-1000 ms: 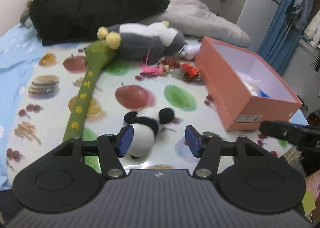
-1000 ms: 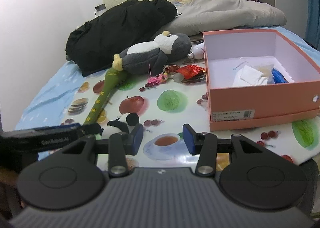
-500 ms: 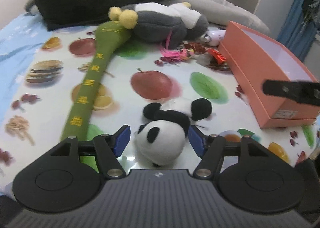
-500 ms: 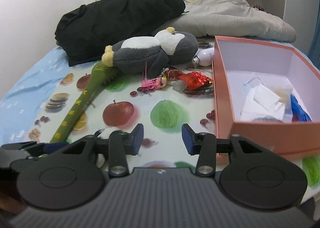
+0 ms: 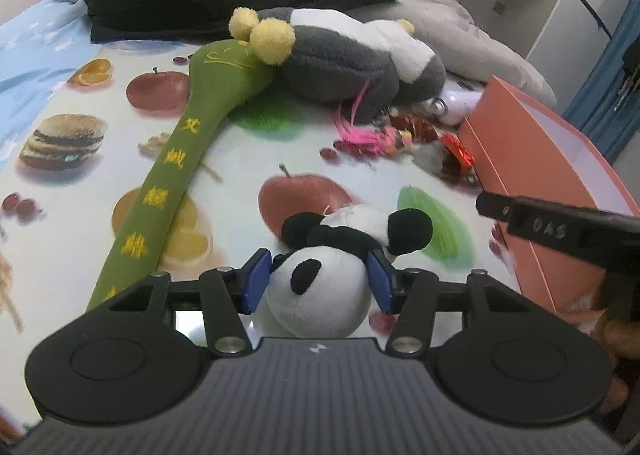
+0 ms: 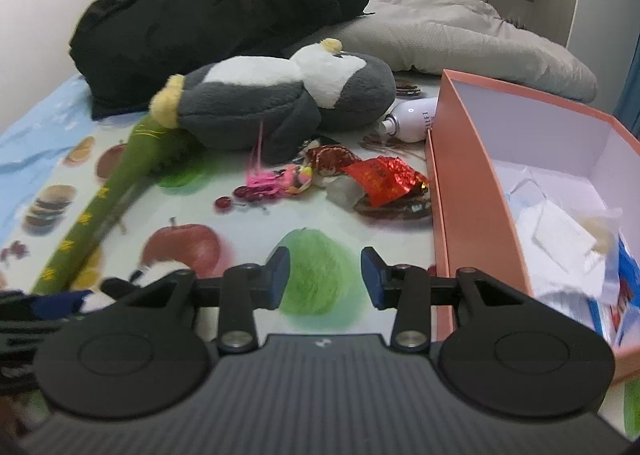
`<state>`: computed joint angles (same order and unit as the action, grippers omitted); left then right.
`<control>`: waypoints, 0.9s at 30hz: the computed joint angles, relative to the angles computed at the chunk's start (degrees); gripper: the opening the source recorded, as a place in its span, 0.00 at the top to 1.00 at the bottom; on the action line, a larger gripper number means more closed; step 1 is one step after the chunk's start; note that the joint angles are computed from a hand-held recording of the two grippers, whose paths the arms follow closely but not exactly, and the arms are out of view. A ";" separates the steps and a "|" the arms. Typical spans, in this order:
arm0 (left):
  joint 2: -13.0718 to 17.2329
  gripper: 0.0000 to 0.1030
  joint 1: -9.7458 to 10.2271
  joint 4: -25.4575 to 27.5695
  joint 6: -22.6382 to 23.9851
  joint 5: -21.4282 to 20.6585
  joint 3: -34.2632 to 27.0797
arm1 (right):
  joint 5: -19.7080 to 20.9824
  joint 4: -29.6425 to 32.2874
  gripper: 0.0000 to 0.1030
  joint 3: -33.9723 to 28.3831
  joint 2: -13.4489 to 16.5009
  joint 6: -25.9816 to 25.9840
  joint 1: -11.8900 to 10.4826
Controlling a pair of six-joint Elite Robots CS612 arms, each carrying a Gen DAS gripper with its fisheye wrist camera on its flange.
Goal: Organize soft objects
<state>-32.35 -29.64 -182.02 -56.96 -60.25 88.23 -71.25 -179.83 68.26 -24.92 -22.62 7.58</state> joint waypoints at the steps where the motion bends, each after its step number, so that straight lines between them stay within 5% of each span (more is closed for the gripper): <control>1: 0.38 0.43 0.31 -0.32 -0.10 0.07 -0.57 | -0.64 0.13 0.60 -1.19 0.75 0.09 0.23; 4: 1.25 0.43 1.02 -0.09 0.36 0.75 -2.13 | -1.40 3.01 0.65 -4.61 2.42 2.51 0.71; 14: 3.94 0.43 2.56 -2.71 2.38 0.40 -5.50 | -10.60 -0.46 0.65 -14.46 9.08 -2.07 3.15; 27: 5.80 0.43 3.21 -2.81 5.19 0.18 -8.91 | -18.12 -0.94 0.87 -22.11 14.09 -9.76 4.69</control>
<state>-26.55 -26.44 -184.82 -51.77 -60.06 79.32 -89.37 -180.77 46.15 -10.83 -32.38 12.27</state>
